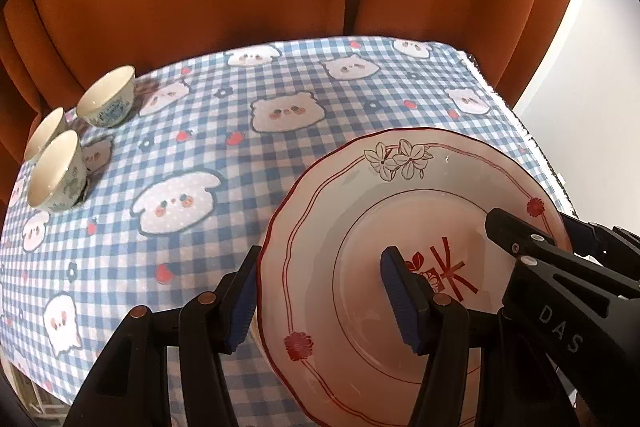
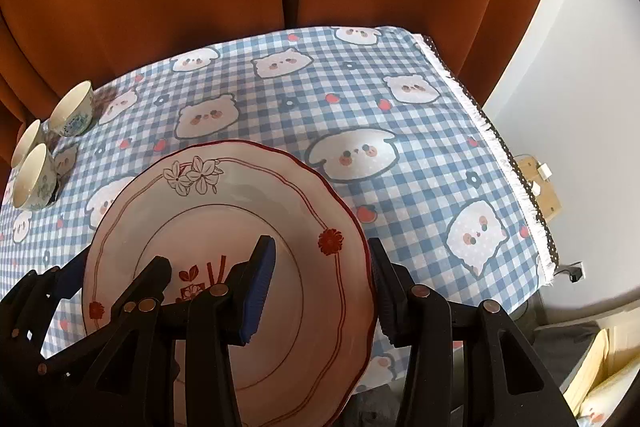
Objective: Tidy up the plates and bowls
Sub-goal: 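Lift the red-rimmed plate with both tools and carry it over the yellow-flower stack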
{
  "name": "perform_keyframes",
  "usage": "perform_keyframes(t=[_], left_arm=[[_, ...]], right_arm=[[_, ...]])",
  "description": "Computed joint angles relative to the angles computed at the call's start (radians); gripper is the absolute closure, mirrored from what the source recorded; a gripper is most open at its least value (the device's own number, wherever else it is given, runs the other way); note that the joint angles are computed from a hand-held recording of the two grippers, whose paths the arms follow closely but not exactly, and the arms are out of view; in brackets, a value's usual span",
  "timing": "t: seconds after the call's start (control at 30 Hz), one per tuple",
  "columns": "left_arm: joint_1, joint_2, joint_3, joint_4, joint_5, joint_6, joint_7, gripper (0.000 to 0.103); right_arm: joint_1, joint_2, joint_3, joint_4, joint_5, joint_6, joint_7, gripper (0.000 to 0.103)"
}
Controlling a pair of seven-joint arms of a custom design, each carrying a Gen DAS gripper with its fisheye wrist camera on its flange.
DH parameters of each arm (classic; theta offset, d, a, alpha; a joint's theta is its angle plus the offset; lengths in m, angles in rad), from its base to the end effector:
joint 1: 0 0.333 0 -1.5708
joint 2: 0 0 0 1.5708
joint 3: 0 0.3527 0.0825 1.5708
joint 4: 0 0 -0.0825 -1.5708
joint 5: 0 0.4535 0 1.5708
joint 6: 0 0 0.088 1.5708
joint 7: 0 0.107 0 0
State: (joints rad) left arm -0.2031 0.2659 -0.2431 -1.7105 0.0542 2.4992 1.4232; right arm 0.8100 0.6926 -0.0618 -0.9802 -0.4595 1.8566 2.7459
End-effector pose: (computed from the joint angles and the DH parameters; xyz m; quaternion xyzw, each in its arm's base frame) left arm 0.6836 -0.3085 0.5050 -0.5697 0.7788 -0.2355 0.1160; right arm 0.6374 0.5705 0.5086 -0.5662 0.7827 -0.2223 0.1317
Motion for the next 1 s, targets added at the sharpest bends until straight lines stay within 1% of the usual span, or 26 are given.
perform_keyframes(t=[0.2,0.57,0.7,0.8,0.87,1.0], left_arm=[[-0.030,0.037,0.008,0.024,0.043,-0.036,-0.078,0.043],[-0.068,0.099,0.020,0.074,0.122,-0.125,-0.213,0.043],[-0.083,0.103,0.031,0.082,0.171,-0.134,-0.265,0.043],[-0.090,0.100,0.035,0.079,0.206,-0.137,-0.287,0.043],[-0.088,0.101,0.032,0.081,0.209,-0.142,-0.287,0.043],[-0.086,0.103,0.029,0.085,0.212,-0.150,-0.292,0.043]], right_arm=[[-0.040,-0.046,0.024,-0.109,0.036,0.065,-0.038,0.054],[-0.096,-0.030,0.047,-0.156,0.126,0.125,-0.159,0.054],[-0.104,-0.031,0.046,-0.171,0.144,0.158,-0.183,0.054],[-0.108,-0.023,0.045,-0.166,0.157,0.165,-0.197,0.054],[-0.112,-0.027,0.046,-0.175,0.168,0.175,-0.203,0.054],[-0.133,-0.063,0.061,-0.234,0.208,0.231,-0.229,0.055]])
